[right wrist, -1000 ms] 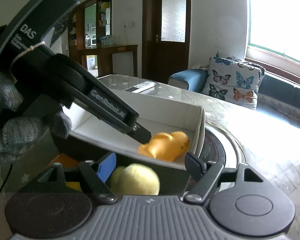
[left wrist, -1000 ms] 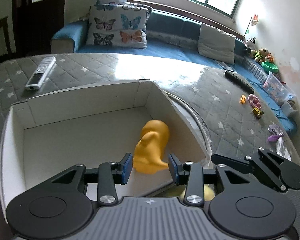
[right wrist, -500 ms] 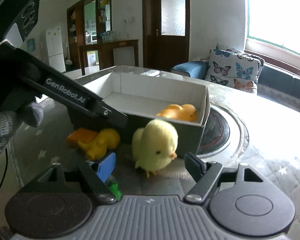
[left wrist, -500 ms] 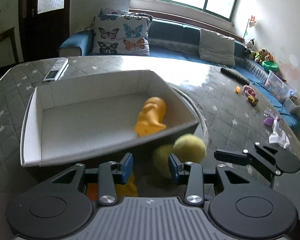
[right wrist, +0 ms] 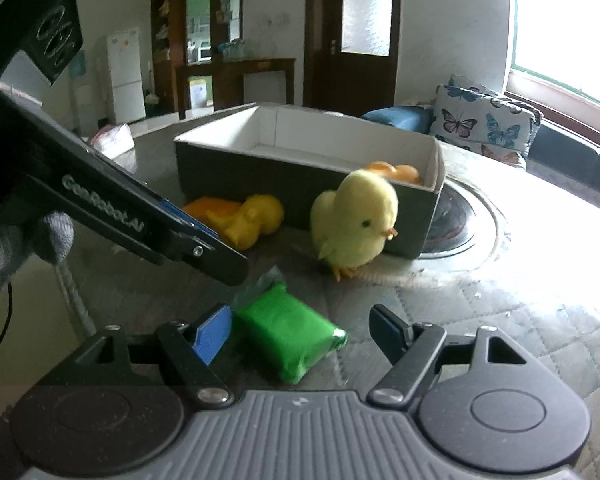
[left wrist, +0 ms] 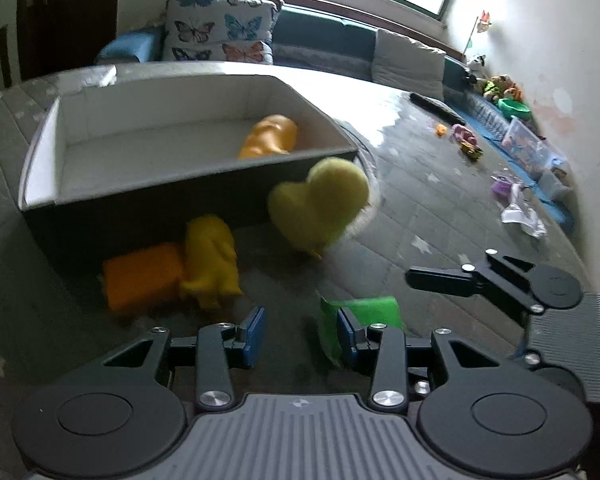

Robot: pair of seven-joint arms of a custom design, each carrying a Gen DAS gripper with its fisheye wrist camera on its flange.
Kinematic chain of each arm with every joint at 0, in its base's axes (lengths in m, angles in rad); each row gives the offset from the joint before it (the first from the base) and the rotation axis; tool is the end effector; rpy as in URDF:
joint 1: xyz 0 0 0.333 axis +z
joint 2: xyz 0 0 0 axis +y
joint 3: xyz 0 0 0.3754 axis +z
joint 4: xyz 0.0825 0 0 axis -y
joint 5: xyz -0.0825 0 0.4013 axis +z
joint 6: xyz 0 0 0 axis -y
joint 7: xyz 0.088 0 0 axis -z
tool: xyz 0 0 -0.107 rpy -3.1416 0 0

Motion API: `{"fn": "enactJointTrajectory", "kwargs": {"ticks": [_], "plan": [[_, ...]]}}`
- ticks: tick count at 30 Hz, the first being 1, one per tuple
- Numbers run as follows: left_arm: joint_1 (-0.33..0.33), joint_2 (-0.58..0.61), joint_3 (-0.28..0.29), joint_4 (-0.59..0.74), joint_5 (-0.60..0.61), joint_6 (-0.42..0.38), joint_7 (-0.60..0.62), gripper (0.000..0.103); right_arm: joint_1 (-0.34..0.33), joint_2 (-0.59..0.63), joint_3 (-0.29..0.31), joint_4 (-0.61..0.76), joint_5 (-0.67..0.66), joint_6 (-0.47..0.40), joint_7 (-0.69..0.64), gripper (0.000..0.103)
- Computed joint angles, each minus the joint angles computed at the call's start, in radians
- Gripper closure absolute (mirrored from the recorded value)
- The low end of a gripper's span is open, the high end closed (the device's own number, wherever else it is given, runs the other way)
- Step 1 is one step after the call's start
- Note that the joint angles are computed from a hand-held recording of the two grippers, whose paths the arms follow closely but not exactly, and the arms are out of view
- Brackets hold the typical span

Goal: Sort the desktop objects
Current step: 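Lower the left gripper onto the green block and close it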

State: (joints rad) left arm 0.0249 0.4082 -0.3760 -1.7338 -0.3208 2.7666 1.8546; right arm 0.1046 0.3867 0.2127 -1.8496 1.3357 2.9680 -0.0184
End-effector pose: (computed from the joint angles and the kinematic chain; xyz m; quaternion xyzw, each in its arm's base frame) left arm 0.7092 -0.2007 0.4755 -0.5574 0.7528 -0.3388 0.0886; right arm 0.6790 0.1359 0.4046 -0.7958 0.4194 -0.2105 0.3827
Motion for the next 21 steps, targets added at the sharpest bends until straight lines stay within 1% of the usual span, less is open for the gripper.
{"fn": "enactJointTrajectory", "kwargs": {"ticks": [5,8,11,13,16,17,19,21], "plan": [[0.032,0.004,-0.039,-0.003,-0.065,-0.029,0.049,0.062,0.009,-0.002,-0.008,-0.021,-0.053,0.002,0.053,0.026],[0.028,0.016,-0.037,0.011,-0.087,-0.042,0.06,0.062,0.007,0.003,-0.002,-0.024,-0.075,0.014,0.071,0.027],[0.031,0.027,-0.042,0.024,-0.11,-0.057,0.078,0.062,-0.006,0.01,0.011,-0.018,-0.073,0.013,0.076,0.031],[0.03,0.037,-0.041,0.04,-0.12,-0.072,0.084,0.062,-0.008,0.014,0.013,-0.015,-0.079,0.01,0.087,0.035],[0.031,0.054,-0.041,0.064,-0.139,-0.098,0.088,0.062,-0.013,0.02,0.019,-0.009,-0.082,0.009,0.095,0.038],[0.033,0.058,-0.042,0.069,-0.147,-0.105,0.09,0.062,-0.016,0.02,0.021,-0.008,-0.081,0.009,0.096,0.041],[0.034,0.063,-0.041,0.078,-0.162,-0.115,0.092,0.062,-0.019,0.021,0.023,-0.007,-0.08,0.003,0.101,0.043],[0.039,0.067,-0.046,0.082,-0.179,-0.123,0.107,0.065,-0.019,0.02,0.024,-0.008,-0.082,0.005,0.1,0.044]]}}
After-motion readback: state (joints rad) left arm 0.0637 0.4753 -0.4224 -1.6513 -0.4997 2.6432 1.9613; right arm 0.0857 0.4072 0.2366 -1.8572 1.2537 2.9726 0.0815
